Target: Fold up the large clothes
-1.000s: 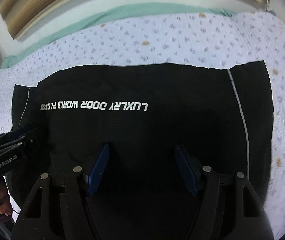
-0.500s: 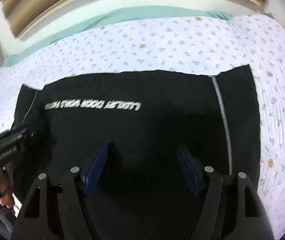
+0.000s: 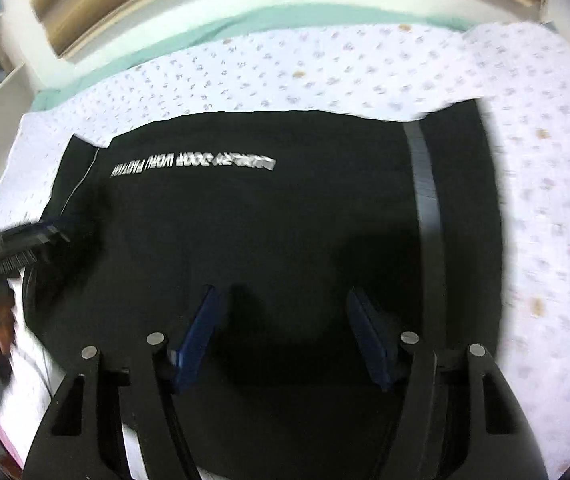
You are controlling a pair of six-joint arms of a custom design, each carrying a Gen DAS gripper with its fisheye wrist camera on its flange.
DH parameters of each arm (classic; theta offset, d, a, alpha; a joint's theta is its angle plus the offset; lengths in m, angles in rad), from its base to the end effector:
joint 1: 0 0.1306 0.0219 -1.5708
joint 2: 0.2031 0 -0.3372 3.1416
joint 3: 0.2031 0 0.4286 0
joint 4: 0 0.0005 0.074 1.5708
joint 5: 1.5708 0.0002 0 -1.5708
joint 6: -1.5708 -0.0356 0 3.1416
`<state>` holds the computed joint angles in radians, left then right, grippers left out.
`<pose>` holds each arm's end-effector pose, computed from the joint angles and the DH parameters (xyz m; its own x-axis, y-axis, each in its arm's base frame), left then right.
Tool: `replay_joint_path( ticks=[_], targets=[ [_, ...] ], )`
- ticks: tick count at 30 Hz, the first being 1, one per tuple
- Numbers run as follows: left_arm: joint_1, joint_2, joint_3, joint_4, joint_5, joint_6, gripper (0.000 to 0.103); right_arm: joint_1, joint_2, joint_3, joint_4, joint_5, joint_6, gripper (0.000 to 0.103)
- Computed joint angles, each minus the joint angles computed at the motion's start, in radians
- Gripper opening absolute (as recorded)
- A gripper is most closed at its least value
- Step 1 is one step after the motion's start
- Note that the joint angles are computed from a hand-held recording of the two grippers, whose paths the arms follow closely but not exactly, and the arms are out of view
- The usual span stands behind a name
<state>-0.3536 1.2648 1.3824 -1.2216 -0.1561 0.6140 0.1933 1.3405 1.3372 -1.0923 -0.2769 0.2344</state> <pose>0.4350 -0.1552 0.4187 -0.8440 -0.2951 -0.4478 -0.2567 0.9554 -0.1458 0.4798 0.1033 0.3699 -0.7774 -0.3798 -0.5015 -0.5018 0.8551 0.1302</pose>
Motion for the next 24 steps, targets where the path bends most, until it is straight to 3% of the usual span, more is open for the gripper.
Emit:
replay_joint_path(
  ticks=[2,6,8,10,13,15,18,20,24],
  targets=[
    [0.021,-0.136,-0.100,-0.003,0.012,0.006,0.059,-0.075,-0.021,0.001,-0.110,-0.054,0.092,0.069],
    [0.099,-0.345,-0.254,-0.053,0.126,0.013,0.064,-0.248,-0.014,0.009,-0.307,-0.126,0.236,0.069],
    [0.156,-0.447,-0.330,-0.106,0.165,0.027,0.068,-0.320,0.006,0.014,-0.349,-0.129,0.247,0.072],
    [0.216,-0.529,-0.397,-0.137,0.206,0.058,0.068,-0.388,0.053,0.037,-0.402,-0.183,0.241,0.072],
    [0.286,-0.595,-0.465,-0.167,0.252,0.076,0.068,-0.450,0.129,0.057,-0.470,-0.303,0.228,0.072],
    [0.312,-0.625,-0.510,-0.169,0.288,0.090,0.068,-0.455,0.168,0.062,-0.472,-0.358,0.199,0.072],
    [0.351,-0.645,-0.563,-0.121,0.372,0.132,0.068,-0.449,0.221,0.058,-0.487,-0.406,0.181,0.072],
    [0.348,-0.644,-0.581,-0.076,0.392,0.145,0.069,-0.439,0.254,0.048,-0.490,-0.440,0.158,0.080],
    [0.338,-0.616,-0.598,0.000,0.433,0.173,0.069,-0.445,0.285,0.029,-0.509,-0.637,0.130,0.084]
  ],
)
